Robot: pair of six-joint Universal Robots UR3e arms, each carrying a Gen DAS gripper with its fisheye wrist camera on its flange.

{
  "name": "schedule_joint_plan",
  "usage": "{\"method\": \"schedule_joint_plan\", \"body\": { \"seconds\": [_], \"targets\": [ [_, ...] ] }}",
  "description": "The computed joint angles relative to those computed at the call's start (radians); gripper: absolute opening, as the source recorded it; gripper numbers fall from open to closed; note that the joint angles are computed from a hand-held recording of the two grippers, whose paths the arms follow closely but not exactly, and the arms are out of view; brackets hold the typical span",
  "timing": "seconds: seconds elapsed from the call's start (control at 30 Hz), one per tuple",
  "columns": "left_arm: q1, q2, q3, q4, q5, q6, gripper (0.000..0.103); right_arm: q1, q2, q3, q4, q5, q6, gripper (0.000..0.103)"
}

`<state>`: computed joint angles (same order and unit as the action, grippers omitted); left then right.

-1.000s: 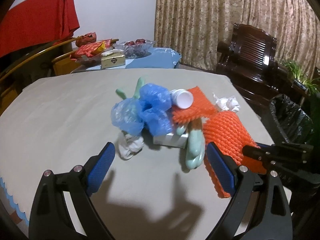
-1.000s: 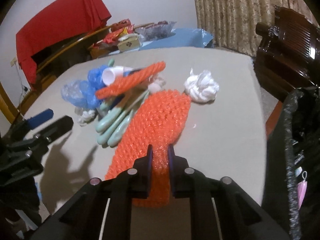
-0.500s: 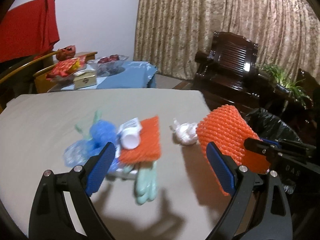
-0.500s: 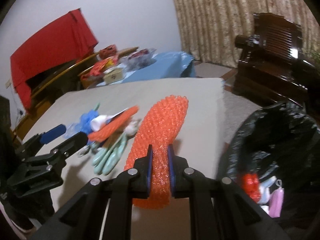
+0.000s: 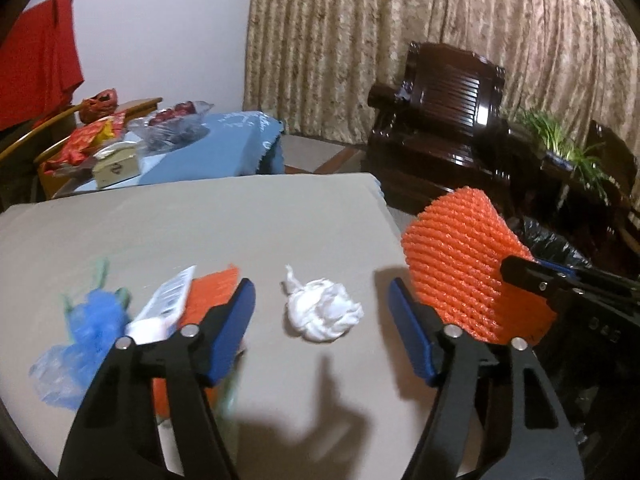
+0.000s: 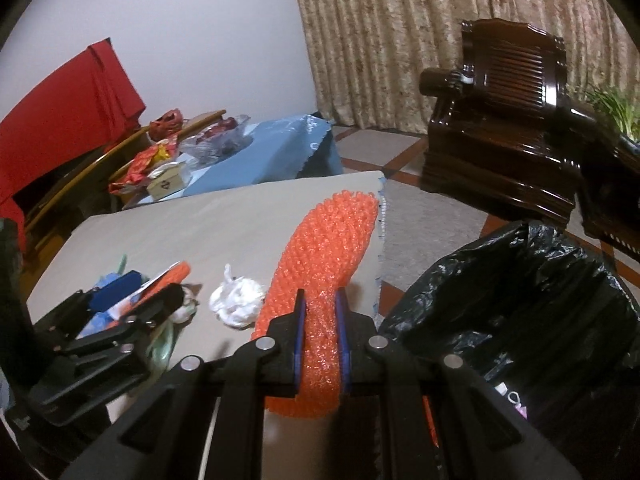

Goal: Collect trash
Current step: 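Grasp the white crumpled tissue with the left gripper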

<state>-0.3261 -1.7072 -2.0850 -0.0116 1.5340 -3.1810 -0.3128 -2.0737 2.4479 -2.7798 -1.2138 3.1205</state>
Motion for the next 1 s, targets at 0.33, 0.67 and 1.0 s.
{"method": "schedule_joint_plan", "body": {
  "seconds": [0.33,0.67,1.0],
  "targets": [
    [-0.031,-0.238,0.213,-0.107,0.067,-0.024,0.059,-0.029,0.086,-0.008,-0.051,0.015,0.001,0.014],
    [0.005,-0.269,0.262,-0.157,0.017,-0.005,0.017,0.0,0.106,-0.015,-0.057,-0.002,0.022,0.014],
    [-0.002,-0.083,0.17,-0.118,0.002,-0.016,0.016,-0.054,-0.034,-0.017,0.049,0.033,-0.002,0.014]
  ]
}}
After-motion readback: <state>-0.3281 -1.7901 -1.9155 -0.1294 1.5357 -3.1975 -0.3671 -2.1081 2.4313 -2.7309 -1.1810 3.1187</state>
